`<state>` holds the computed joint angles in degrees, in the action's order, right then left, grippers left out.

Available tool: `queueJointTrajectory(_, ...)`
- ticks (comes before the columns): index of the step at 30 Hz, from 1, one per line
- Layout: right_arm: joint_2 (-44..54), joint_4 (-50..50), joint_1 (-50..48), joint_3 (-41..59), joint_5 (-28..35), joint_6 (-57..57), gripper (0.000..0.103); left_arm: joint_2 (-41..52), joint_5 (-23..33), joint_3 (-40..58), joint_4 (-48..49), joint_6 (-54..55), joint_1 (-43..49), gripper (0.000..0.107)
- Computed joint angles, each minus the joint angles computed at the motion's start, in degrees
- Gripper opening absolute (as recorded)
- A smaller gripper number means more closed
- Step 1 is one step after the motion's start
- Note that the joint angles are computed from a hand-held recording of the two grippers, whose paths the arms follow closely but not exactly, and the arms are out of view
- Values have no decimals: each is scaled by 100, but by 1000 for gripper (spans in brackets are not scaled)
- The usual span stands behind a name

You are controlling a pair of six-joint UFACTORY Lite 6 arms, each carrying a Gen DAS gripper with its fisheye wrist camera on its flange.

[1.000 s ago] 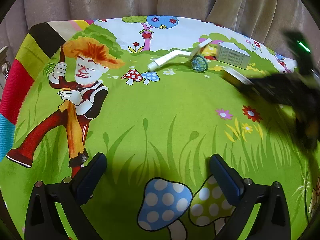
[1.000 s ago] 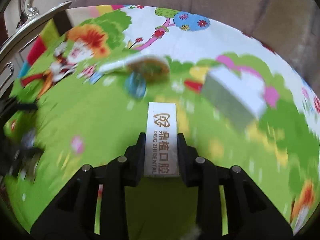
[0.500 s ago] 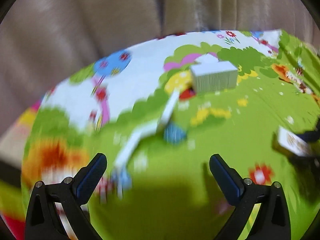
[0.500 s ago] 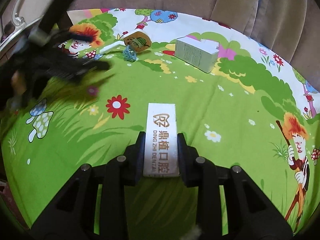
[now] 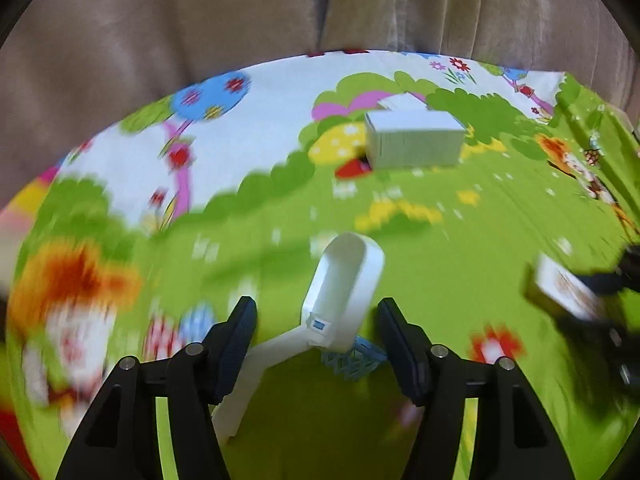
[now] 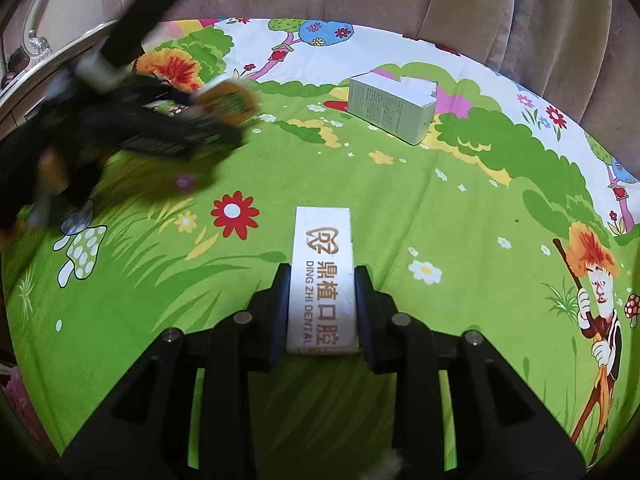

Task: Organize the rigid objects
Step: 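Grasp the white DING ZHI DENTAL box with the right gripper while the left grasps the white plastic item, then carry the dental box and white plastic item over the bin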

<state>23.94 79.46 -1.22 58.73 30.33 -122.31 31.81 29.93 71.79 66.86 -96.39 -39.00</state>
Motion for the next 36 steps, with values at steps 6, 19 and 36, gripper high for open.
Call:
queueJointTrajectory(6,-16,13,-8,-17,0,-21,34,-1124,789,-1594,173,-2441,-1209,24)
queueJointTrajectory(19,-863,1900,270,-1103,-657,-1511,34,-1808,1927,-2098,-461,-3618,-3275,11)
queueJointTrajectory(36,-5251,-436,-929,-4190,1375,794,34,-2889,3755,-2515,-1045,-4579,-4960,6)
